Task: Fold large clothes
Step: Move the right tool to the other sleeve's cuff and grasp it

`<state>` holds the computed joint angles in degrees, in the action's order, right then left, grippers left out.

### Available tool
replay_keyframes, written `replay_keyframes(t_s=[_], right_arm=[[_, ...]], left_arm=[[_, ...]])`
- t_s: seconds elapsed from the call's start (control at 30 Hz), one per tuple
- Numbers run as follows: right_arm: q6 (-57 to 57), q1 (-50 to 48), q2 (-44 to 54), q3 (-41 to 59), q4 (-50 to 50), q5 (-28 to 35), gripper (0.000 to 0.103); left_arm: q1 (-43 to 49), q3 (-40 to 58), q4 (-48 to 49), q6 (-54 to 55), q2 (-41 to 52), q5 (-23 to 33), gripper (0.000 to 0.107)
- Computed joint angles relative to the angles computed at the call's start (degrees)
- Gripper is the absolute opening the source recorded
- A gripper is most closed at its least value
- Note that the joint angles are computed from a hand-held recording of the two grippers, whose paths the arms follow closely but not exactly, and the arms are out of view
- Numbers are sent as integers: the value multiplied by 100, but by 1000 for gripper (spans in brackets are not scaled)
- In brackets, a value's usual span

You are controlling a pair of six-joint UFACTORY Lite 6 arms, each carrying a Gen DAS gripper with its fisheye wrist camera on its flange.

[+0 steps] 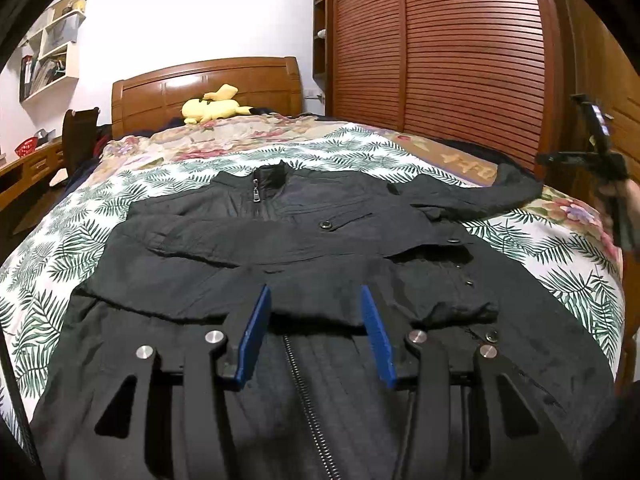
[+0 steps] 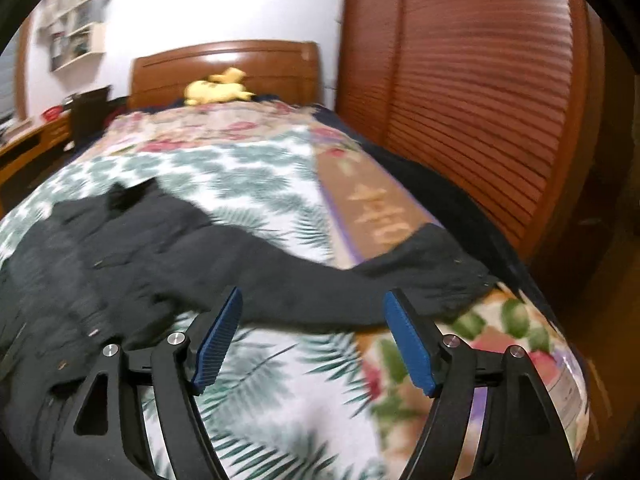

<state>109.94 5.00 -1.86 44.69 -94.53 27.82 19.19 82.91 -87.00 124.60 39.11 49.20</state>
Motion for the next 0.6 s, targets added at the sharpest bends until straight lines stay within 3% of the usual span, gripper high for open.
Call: replay_keyframes(t_s=[0.33,0.53,0.6], right_arm=[[-525,-2021,1832,1369,632,-672,76],[-2224,-2693,2543,1945,2810,-1165,76],[-2419,-2679,2492,1950,2984,-1161,75]], left_arm=[[-24,130,313,-214,60,57,46],[-22,168,429,-322,84,73,46],[-26,172,441,-334,84,68,46]])
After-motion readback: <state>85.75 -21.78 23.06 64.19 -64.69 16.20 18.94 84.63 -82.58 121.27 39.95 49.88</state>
